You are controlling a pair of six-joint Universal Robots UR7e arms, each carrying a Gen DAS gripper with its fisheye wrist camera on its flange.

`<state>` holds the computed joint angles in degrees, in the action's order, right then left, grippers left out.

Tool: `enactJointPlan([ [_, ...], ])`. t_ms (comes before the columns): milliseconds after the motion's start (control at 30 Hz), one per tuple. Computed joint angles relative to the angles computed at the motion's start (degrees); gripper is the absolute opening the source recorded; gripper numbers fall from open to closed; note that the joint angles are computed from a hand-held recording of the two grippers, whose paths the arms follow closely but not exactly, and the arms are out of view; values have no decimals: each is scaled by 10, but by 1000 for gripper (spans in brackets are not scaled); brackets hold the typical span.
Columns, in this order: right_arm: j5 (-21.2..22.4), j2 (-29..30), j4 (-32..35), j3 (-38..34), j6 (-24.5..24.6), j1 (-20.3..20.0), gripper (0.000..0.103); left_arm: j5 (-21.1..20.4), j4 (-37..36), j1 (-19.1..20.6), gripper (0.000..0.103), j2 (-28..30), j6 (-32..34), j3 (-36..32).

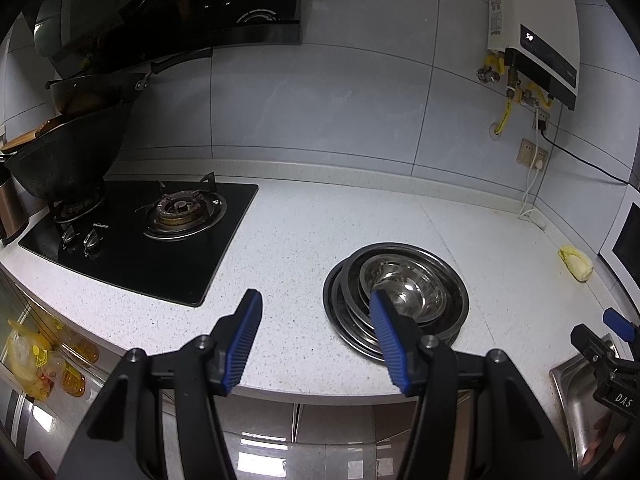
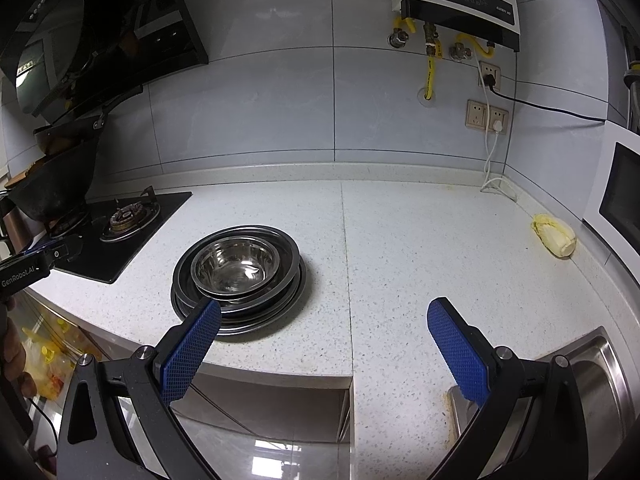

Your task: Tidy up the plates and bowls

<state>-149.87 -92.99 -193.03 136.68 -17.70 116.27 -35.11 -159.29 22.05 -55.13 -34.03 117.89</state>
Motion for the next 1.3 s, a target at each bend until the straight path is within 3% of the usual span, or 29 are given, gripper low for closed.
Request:
enactJointPlan([
  [1300, -17, -29, 7, 7, 6, -2, 101, -9, 10, -4, 54, -2, 2, -1],
])
